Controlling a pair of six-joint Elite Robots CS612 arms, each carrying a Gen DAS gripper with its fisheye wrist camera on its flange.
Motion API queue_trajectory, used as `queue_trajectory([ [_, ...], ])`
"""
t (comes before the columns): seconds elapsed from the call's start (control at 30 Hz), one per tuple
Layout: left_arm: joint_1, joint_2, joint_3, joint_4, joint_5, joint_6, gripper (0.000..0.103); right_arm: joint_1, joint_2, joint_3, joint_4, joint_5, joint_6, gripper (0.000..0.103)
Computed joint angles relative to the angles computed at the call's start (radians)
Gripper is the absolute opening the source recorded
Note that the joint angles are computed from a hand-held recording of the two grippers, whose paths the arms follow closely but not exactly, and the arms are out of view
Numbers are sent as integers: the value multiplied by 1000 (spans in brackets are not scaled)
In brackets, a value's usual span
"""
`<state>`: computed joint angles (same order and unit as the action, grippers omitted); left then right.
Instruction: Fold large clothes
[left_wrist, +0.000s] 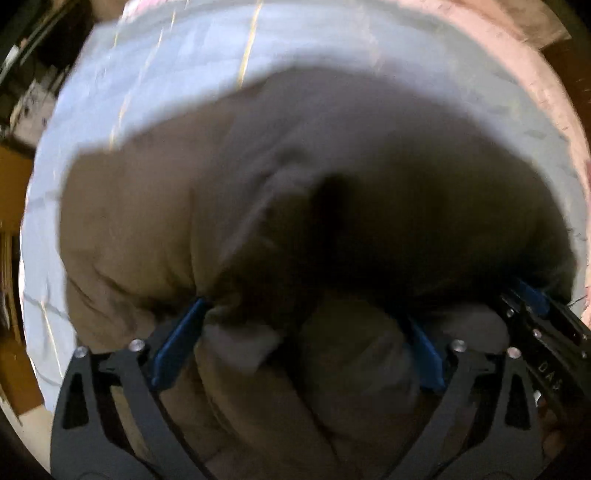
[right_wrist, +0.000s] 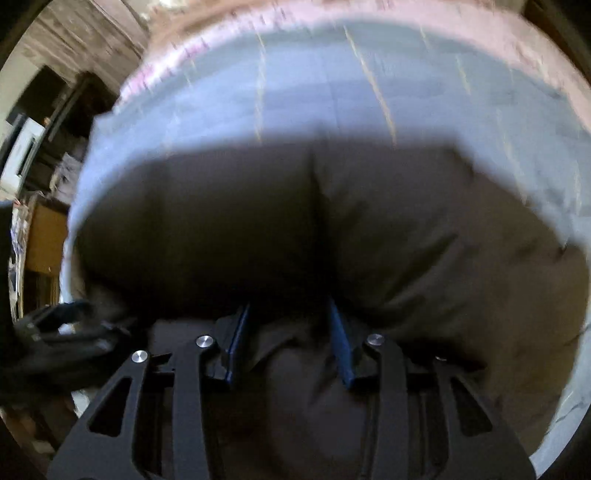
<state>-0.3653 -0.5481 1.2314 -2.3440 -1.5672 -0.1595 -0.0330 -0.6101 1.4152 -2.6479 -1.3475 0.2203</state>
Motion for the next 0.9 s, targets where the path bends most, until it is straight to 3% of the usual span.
queue_trajectory([
  [0.1, -2, 7, 19, -14, -10, -6, 101, 3, -7, 31, -38, -4, -27, 36],
  [0.17, 1, -27, 67, -87, -31, -1, 95, -12, -49, 95, -132, 39, 34, 36],
  [0.3, 6, -118, 202, -248, -38, 6, 95, -18, -132, 231, -300, 48, 51, 38],
  [0.4, -1, -147, 262, -270, -4, 29, 95, 0, -145, 264, -249, 17, 9, 38],
  [0.5, -12, -118, 252, -156, 60, 36, 96, 17, -111, 253, -185, -39, 4, 39],
  [0.57, -3, -84, 227, -101, 37, 3, 100, 27, -89, 236, -166, -76, -15, 38],
  [0.67, 3, -61, 204, -93, 20, -22, 101, 30, -72, 210, -128, -83, -11, 38],
  [0.73, 3, -72, 216, -120, 17, -20, 96, 22, -94, 230, -148, -60, 12, 38],
  [0.87, -5, -147, 317, -287, 48, 20, 92, 16, -165, 336, -294, -35, 37, 40],
  [0.9, -9, -158, 337, -317, 58, 31, 91, 17, -174, 352, -305, -26, 35, 46],
])
